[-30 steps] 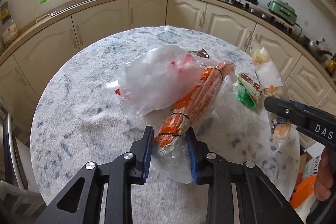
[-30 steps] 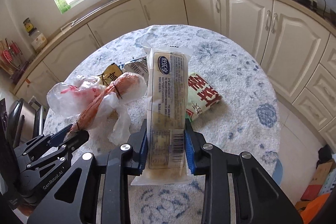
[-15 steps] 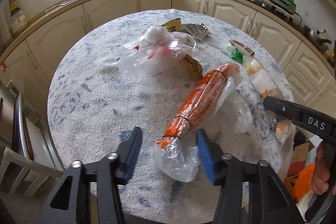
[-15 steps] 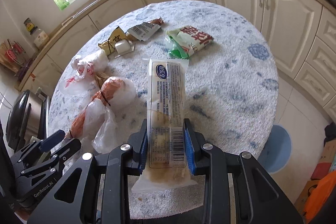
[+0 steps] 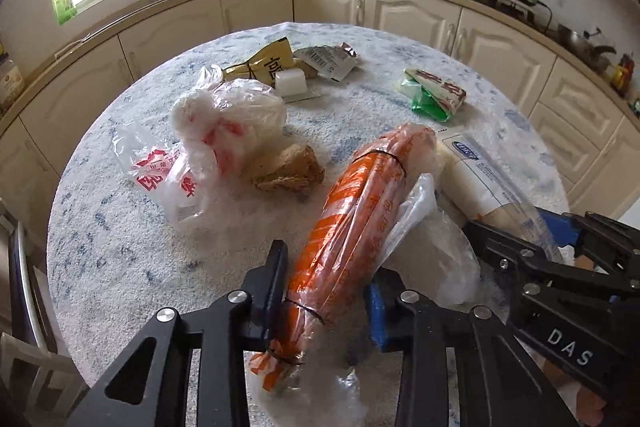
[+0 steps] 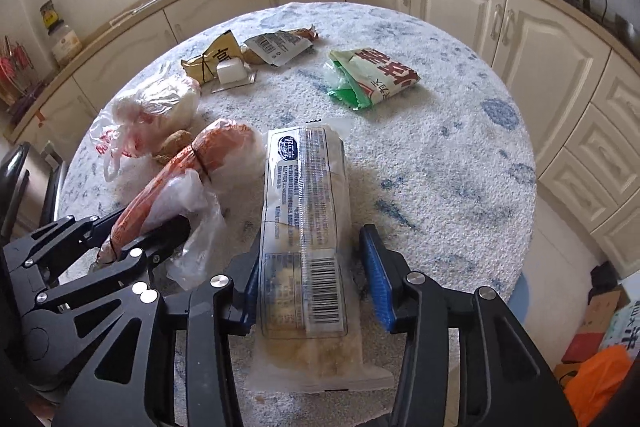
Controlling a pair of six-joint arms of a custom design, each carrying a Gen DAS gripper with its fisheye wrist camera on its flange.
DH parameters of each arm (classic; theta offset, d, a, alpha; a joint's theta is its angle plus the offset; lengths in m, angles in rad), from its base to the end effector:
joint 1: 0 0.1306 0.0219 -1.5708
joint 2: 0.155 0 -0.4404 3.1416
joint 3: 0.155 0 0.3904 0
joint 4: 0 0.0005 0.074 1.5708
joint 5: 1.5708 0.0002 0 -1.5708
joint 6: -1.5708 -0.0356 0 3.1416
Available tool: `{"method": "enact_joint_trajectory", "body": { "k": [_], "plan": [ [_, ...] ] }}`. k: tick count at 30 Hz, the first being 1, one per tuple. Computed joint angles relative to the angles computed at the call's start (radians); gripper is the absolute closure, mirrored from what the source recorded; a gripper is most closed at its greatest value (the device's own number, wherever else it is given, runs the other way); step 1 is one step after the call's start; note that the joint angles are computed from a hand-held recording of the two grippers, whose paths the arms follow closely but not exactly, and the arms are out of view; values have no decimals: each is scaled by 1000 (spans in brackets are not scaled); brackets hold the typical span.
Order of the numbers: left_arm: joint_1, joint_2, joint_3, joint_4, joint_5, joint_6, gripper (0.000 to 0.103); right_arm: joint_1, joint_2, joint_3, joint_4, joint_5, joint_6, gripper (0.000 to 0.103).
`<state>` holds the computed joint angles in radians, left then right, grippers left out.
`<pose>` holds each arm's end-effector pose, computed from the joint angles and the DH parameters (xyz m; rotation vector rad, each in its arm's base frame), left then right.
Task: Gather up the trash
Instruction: 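Carry the sausage and bread package over the blue bucket and open both tools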
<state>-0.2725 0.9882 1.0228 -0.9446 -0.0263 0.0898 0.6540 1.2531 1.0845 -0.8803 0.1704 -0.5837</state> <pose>0.2857 -0.0794 0.4582 0.2155 2.4750 -0.1214 0.3132 0.2319 0.4050 -0.0322 2.6119 0.2228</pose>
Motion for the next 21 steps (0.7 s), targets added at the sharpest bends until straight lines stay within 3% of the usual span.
{"method": "enact_joint_trajectory", "body": {
  "k": [3,21],
  "plan": [
    [17,-2,-1,-6,23,0,78,22,3,0,-15,66,9,69],
    [-49,-14,30,-47,-26,100,83,-12,-62,-36,-4,34,-42,71]
  ]
}}
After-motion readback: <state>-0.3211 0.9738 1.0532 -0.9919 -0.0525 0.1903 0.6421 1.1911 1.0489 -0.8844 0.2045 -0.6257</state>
